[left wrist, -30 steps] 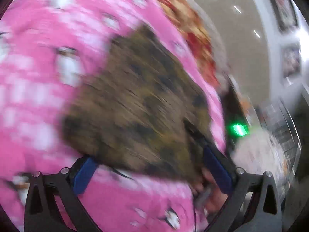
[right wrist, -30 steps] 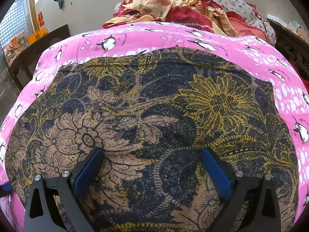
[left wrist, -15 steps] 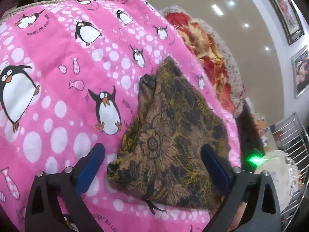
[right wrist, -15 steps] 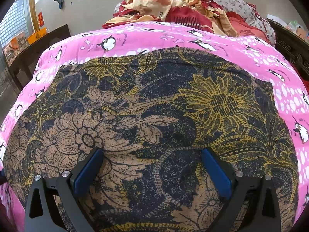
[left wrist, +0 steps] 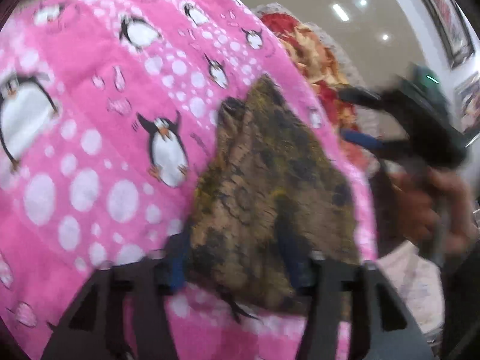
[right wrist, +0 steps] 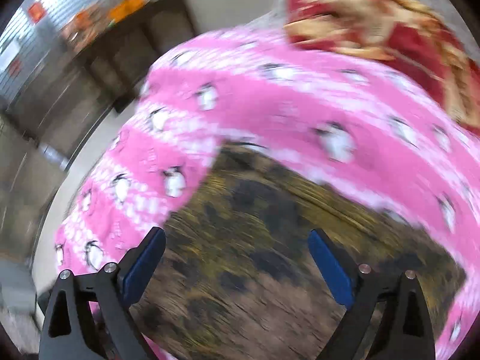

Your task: Fold small clothes

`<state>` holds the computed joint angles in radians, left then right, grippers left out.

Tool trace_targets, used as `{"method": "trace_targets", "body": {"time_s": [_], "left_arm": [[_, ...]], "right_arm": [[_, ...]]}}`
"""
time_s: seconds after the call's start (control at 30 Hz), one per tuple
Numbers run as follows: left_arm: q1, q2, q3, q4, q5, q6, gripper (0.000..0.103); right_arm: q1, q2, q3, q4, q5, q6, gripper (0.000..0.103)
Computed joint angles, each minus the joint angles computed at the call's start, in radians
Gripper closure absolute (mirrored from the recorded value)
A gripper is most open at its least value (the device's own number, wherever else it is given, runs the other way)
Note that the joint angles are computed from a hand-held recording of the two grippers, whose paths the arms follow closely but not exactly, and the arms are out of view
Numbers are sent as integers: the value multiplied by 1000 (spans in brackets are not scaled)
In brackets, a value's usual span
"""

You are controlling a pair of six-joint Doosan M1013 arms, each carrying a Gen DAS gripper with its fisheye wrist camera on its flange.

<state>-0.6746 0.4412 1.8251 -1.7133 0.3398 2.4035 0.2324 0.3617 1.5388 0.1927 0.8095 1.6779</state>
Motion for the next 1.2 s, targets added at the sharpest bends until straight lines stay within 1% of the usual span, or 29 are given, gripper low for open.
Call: {"method": "trace_targets", "body": {"time_s": [0.03, 0.07, 0.13, 0.2, 0.23, 0.27, 0.3, 0.33, 0.37, 0.4, 0.43, 0.5, 0.53, 0.57, 0.6, 0.63, 0.67, 0.7, 0.73, 0.8, 0.83, 0.9, 0.97, 1.07, 1.1, 1.13, 1.17, 1.2], "left_arm": [[11, 2, 6, -50, 51, 29, 35], [20, 3, 11, -84, 93, 45, 31], [35, 12, 10, -102, 153, 36, 30], [44, 18, 11, -141, 183, 47, 31], [47, 20, 7, -119, 188, 22, 41], [46, 21, 1, -68, 180, -31, 58], [48, 27, -8, -8, 186, -95, 69], [49, 32, -13, 33, 196, -138, 90], [45, 33, -16, 73, 187, -175, 89], [40, 28, -14, 81, 167, -166, 90], [28, 16, -16, 121, 127, -168, 90], [-9, -16, -25, 253, 14, -183, 90], [-32, -33, -26, 306, -48, -166, 90], [-49, -45, -30, 335, -87, -143, 90], [-64, -55, -33, 335, -112, -100, 90], [-77, -64, -35, 299, -130, -27, 90], [-84, -68, -36, 251, -135, 40, 90], [-88, -70, -40, 215, -136, 91, 90], [-91, -70, -44, 202, -134, 114, 90], [-93, -65, -55, 180, -118, 142, 90], [-93, -61, -60, 162, -111, 161, 90], [-93, -55, -66, 138, -97, 189, 90], [-94, -53, -66, 121, -92, 218, 90], [-96, -48, -72, 145, -87, 199, 90], [-97, -46, -74, 157, -85, 188, 90], [-98, -44, -79, 175, -81, 171, 90], [-98, -44, -79, 183, -80, 165, 90], [-99, -42, -82, 189, -78, 160, 90]], "right_arm": [[5, 29, -37, -6, 39, -2, 5], [9, 64, -80, 0, 85, -8, 5], [13, 100, -122, 6, 134, 3, 5], [13, 135, -159, 51, 174, 9, 5], [14, 141, -168, 58, 181, 19, 5], [16, 152, -182, 65, 187, 38, 5], [19, 159, -193, 71, 193, 57, 5], [23, 170, -211, 65, 214, 80, 5], [29, 185, -233, 42, 243, 112, 5], [34, 196, -250, 30, 263, 128, 5], [37, 207, -263, 24, 279, 131, 5], [41, 222, -281, 10, 308, 145, 5], [41, 230, -290, 15, 329, 147, 5], [39, 237, -298, 16, 351, 154, 5], [37, 243, -304, 20, 371, 155, 5], [35, 250, -313, 25, 392, 151, 5], [37, 255, -322, 11, 408, 147, 6], [41, 258, -328, -9, 415, 148, 11], [44, 262, -338, -28, 431, 142, 14], [51, 276, -363, -54, 475, 120, 26], [59, 283, -378, -87, 499, 110, 28], [69, 296, -400, -106, 527, 88, 33], [83, 313, -434, -142, 571, 84, 36], [102, 341, -487, -161, 648, 61, 36], [116, 351, -509, -194, 677, 62, 36], [132, 365, -530, -233, 712, 68, 36], [145, 383, -555, -265, 767, 66, 33], [153, 394, -571, -275, 796, 61, 32]]}}
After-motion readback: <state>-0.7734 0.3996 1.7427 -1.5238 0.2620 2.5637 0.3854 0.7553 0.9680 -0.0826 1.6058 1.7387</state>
